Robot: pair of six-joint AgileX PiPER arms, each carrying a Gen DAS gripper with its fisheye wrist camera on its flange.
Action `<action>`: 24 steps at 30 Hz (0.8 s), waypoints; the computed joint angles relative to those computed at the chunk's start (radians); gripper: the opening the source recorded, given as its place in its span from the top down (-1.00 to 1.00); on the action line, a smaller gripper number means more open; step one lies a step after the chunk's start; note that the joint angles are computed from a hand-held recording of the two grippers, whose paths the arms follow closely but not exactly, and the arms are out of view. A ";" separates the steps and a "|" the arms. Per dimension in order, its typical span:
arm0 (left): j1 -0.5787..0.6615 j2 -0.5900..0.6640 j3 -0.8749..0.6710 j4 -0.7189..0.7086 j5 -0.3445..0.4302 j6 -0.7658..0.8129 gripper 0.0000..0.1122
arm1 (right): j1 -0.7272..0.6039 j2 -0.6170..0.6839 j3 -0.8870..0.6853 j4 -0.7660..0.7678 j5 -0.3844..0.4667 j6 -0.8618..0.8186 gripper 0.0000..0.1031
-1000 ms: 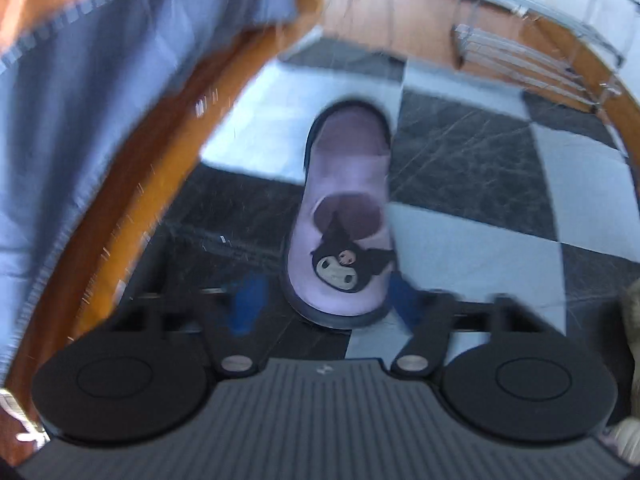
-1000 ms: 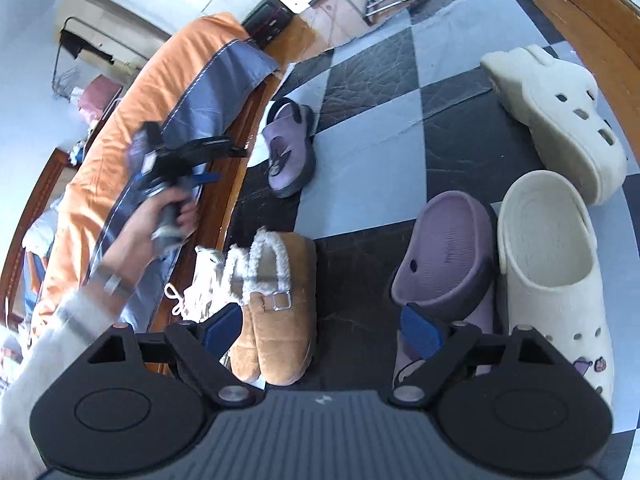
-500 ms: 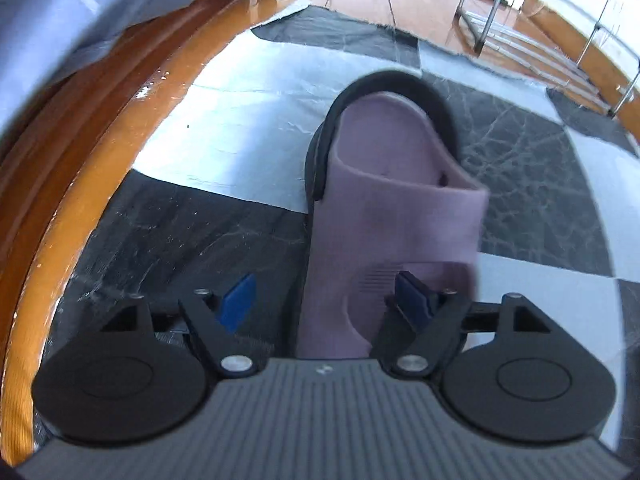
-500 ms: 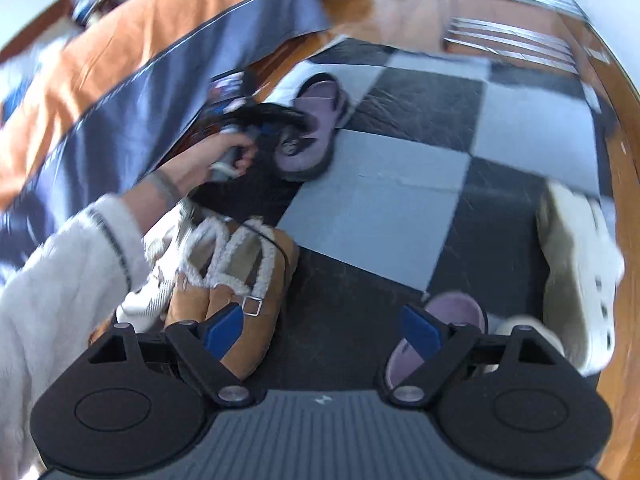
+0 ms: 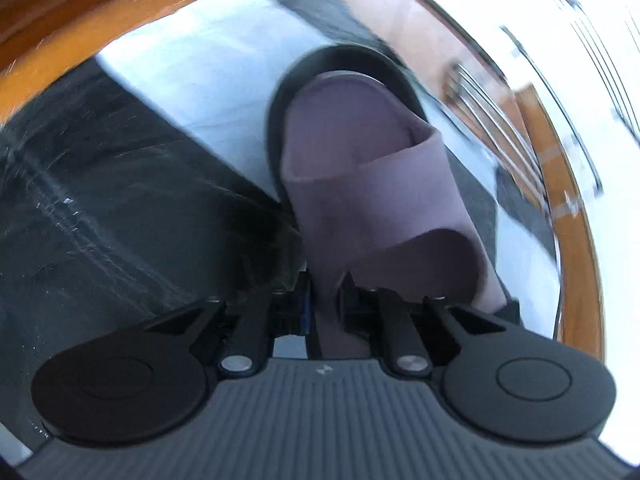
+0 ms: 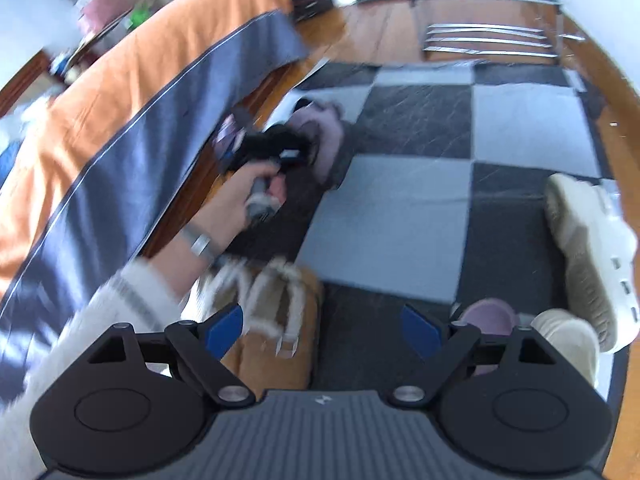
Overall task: Organize scattered shoes
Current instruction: 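Carry the lavender slide with the left gripper beside the purple clog, release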
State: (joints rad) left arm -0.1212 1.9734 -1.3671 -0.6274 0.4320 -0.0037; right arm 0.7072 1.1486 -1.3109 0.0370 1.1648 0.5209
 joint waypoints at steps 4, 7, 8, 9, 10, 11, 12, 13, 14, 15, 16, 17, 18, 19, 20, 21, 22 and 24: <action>-0.083 -0.140 0.125 -0.012 -0.015 0.071 0.78 | -0.098 -0.013 0.023 -0.005 -0.044 -0.002 -0.69; -0.169 -0.235 0.198 0.121 0.001 -0.065 0.72 | -0.215 -0.044 0.084 0.047 -0.084 -0.015 -0.70; -0.201 -0.255 0.222 0.156 0.011 -0.131 0.64 | -0.255 -0.052 0.111 0.066 -0.101 -0.025 -0.70; -0.239 -0.265 0.235 0.199 0.032 -0.207 0.50 | -0.274 -0.052 0.134 0.067 -0.115 -0.033 -0.70; -0.265 -0.258 0.213 0.256 0.086 -0.284 0.39 | -0.283 -0.050 0.152 0.057 -0.125 -0.034 -0.70; -0.303 -0.224 0.166 0.310 0.179 -0.328 0.34 | -0.277 -0.048 0.170 0.029 -0.136 -0.023 -0.70; -0.344 -0.172 0.119 0.324 0.279 -0.335 0.01 | -0.266 -0.045 0.192 -0.010 -0.151 -0.002 -0.71; -0.361 -0.155 0.105 0.298 0.339 -0.341 -0.17 | -0.260 -0.047 0.220 -0.039 -0.168 0.018 -0.71; -0.364 -0.164 0.124 0.231 0.359 -0.323 -0.25 | -0.257 -0.051 0.250 -0.062 -0.186 0.038 -0.71; -0.356 -0.201 0.182 0.131 0.338 -0.269 -0.26 | -0.254 -0.055 0.281 -0.085 -0.204 0.059 -0.71; -0.347 -0.240 0.240 0.040 0.311 -0.197 -0.26 | -0.268 -0.065 0.321 -0.077 -0.232 0.064 -0.71; -0.341 -0.291 0.293 -0.027 0.312 -0.147 -0.27 | -0.298 -0.079 0.368 -0.039 -0.267 0.050 -0.71; -0.343 -0.355 0.347 -0.059 0.309 -0.135 -0.35 | -0.318 -0.084 0.395 -0.012 -0.287 0.031 -0.71; -0.348 -0.395 0.376 -0.059 0.302 -0.142 -0.39 | -0.324 -0.080 0.411 -0.002 -0.301 0.014 -0.71; -0.352 -0.453 0.417 -0.061 0.293 -0.135 -0.44 | -0.316 -0.070 0.427 -0.013 -0.322 0.006 -0.71; -0.353 -0.525 0.468 -0.062 0.281 -0.136 -0.45 | -0.301 -0.059 0.436 -0.031 -0.338 0.007 -0.71; -0.350 -0.572 0.503 -0.065 0.274 -0.139 -0.46 | -0.289 -0.041 0.439 -0.037 -0.356 -0.003 -0.70; -0.307 -0.686 0.604 -0.144 0.265 -0.102 -0.52 | -0.267 0.014 0.442 -0.036 -0.402 -0.042 -0.65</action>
State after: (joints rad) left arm -0.4283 1.2871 -0.7630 -0.7714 0.6970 -0.1055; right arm 0.4398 1.1629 -0.8689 0.0006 0.7630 0.4790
